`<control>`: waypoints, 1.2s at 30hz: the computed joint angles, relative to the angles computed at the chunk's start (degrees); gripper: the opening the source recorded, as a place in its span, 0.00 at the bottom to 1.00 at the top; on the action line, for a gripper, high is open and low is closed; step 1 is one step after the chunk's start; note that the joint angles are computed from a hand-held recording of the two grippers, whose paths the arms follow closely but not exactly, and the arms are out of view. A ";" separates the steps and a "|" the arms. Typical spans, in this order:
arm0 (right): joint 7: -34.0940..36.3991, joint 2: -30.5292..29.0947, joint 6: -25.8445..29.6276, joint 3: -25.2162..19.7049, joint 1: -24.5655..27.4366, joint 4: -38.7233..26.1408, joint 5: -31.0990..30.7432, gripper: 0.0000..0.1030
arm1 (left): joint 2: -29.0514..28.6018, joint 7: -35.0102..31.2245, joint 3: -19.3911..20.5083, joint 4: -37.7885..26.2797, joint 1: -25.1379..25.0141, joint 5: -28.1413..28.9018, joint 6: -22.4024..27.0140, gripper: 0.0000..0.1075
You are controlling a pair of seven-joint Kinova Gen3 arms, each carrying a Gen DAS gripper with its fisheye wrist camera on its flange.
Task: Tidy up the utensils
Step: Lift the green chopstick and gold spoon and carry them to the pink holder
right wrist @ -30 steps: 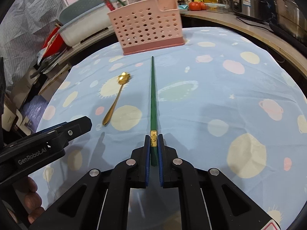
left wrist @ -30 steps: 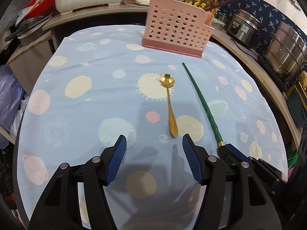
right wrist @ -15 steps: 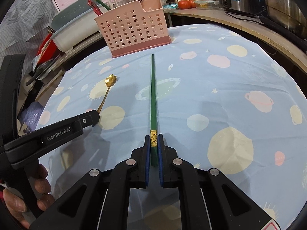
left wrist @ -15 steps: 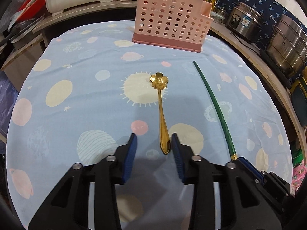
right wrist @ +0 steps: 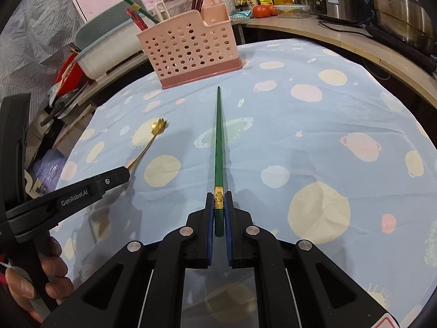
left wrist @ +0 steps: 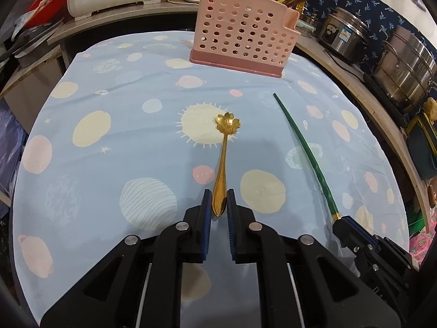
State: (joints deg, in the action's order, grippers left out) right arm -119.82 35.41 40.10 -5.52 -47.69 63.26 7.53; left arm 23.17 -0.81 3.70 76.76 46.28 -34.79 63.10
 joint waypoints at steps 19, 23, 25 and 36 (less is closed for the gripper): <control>-3.64 -9.07 -9.80 0.23 0.91 5.91 1.92 0.07 | -4.44 2.71 1.73 -4.41 3.43 -10.47 7.77 0.01; -3.25 -9.60 -10.16 -0.32 1.59 5.32 1.54 0.07 | -4.15 1.76 1.69 -6.14 3.85 -12.06 9.16 0.01; -3.25 -9.85 -10.50 -0.32 1.71 5.32 1.41 0.07 | -4.19 1.34 1.66 -6.66 3.96 -12.50 9.53 0.01; -1.59 -9.79 -10.94 -0.84 3.15 2.41 -0.14 0.07 | -4.08 -2.37 1.44 -11.33 4.42 -14.96 13.25 0.01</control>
State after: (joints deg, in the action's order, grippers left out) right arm -121.41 25.62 29.15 -6.37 -44.54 65.67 7.39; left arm 19.10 -3.18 5.14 65.43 50.70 -49.75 76.35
